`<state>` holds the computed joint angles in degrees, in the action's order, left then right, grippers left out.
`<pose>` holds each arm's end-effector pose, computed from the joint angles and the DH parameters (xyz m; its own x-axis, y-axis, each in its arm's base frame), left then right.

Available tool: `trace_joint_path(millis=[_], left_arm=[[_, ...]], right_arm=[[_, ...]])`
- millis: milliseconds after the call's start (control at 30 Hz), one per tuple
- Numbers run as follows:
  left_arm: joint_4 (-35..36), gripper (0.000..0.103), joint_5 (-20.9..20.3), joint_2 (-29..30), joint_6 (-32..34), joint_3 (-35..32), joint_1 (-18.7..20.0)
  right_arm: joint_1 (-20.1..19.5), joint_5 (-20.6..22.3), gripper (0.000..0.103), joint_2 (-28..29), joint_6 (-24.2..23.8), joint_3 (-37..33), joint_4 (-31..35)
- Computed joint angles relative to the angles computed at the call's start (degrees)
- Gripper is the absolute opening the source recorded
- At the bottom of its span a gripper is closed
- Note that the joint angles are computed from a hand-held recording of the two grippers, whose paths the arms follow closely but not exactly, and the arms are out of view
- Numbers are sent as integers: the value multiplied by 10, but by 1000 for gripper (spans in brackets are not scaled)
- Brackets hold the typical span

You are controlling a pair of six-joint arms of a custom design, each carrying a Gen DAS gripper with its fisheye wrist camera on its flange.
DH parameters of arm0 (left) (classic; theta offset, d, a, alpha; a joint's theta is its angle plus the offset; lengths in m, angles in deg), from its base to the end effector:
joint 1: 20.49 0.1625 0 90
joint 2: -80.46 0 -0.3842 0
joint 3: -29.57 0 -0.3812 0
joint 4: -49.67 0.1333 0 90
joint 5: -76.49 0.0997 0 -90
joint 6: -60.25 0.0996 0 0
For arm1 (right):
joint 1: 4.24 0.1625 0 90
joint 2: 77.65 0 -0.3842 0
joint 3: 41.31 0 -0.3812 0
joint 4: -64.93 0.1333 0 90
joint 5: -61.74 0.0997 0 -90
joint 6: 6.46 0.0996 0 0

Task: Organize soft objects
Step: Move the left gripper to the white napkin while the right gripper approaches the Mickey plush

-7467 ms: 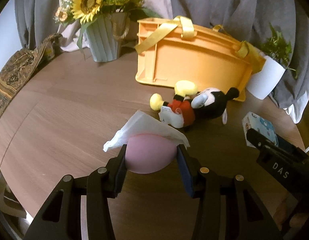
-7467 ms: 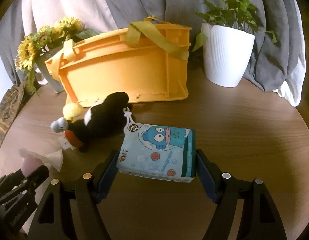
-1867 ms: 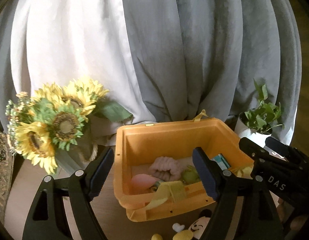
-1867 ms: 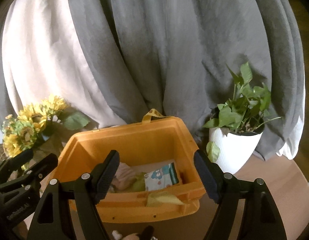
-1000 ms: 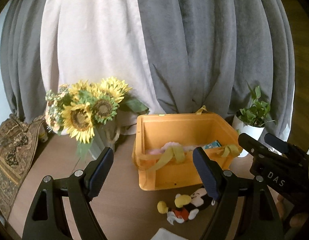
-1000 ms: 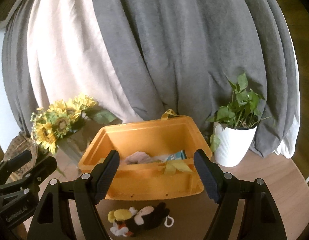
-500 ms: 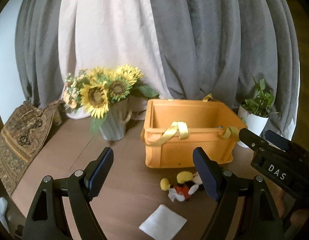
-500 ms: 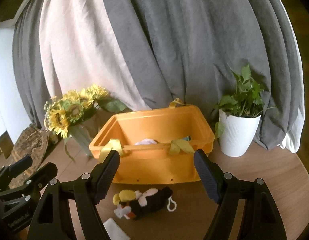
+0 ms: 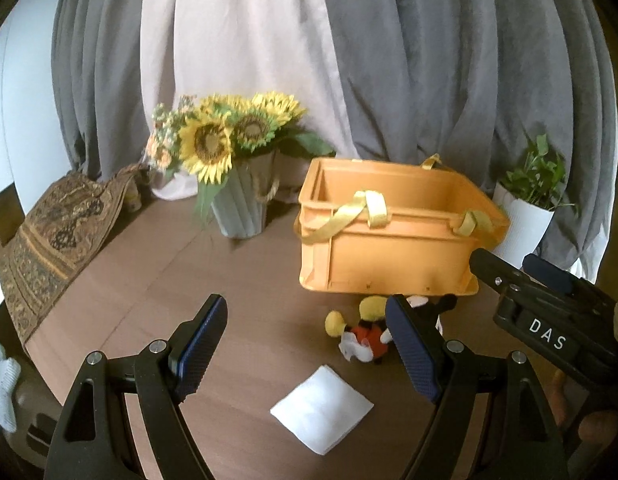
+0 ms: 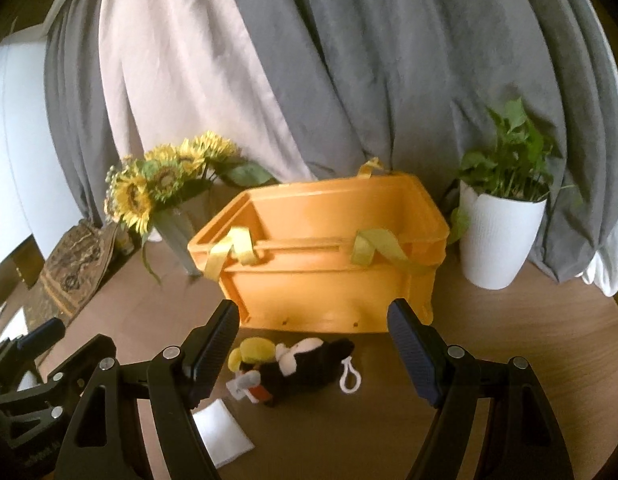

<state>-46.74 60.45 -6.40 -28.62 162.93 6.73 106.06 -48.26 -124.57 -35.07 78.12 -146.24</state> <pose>-0.1994 -0.3601 0.1844 -0.6718 -0.3394 -0.6584 0.4373 0.5356 -0.7224 0.2711 -0.4468 0.0926 -0.7422 -0.3714 0.5578 -0.6659 0.5031 -0.5510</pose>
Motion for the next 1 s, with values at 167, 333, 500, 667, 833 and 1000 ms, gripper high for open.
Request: trace_joint_path(millis=[167,333,500,667,833,1000], left_arm=[[-7,81,-11,23,-21,1,10],[-21,81,-27,47,-42,2,22],[-34,81,-41,67,-61,3,30],[-74,80,-58,83,-55,10,42],[-122,79,-70,99,-40,18,58],[-181,77,-77,113,-10,25,78]], right_arm=[[-19,25,78,3,-10,-1,20],[-41,49,78,10,-21,-1,35],[-59,65,78,16,-31,-9,60],[-69,70,78,27,-38,-18,73],[-76,70,78,41,-41,-31,79],[-81,71,78,54,-46,-43,87]])
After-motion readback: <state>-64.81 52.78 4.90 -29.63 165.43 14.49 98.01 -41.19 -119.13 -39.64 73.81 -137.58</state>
